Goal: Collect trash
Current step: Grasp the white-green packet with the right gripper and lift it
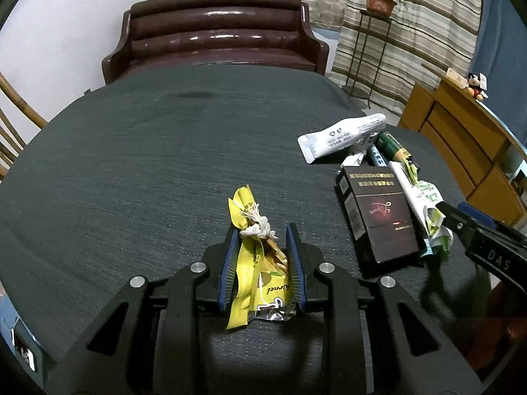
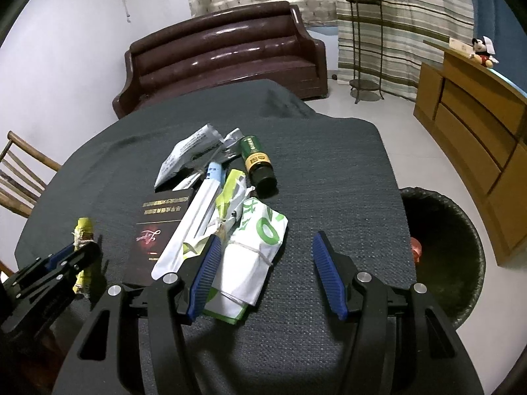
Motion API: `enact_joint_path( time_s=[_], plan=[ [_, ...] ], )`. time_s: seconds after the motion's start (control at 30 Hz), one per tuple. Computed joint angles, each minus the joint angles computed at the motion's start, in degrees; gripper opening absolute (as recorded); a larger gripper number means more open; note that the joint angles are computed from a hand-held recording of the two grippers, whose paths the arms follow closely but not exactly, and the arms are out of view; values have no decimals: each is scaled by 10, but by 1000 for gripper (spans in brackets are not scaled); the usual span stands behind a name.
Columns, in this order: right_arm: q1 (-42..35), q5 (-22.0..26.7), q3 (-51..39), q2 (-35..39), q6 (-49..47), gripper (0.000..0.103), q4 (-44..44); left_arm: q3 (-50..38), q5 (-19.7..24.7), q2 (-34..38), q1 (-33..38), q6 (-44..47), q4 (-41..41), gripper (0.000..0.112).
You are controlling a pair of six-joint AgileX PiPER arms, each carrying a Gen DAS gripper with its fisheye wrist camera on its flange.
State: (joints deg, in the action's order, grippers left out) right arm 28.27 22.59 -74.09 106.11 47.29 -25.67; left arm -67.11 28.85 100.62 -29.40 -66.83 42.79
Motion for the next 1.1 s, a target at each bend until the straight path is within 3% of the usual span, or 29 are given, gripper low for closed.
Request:
enact_joint_path(
  time_s=[0.2, 0.53, 0.87, 1.1],
  plan=[
    [-1, 6, 8, -10, 50, 57, -32, 6, -10, -2, 13, 2, 2, 28],
    [0, 38, -50, 39, -38, 57, 63, 29, -18, -17, 23, -19, 36, 28],
    [-13, 24, -34, 24, -135, 34, 165, 27, -33, -15, 23, 2, 18, 28],
    [-11, 37, -35, 28, -94, 33, 127, 26, -34, -14, 24, 3, 17, 28]
  ],
)
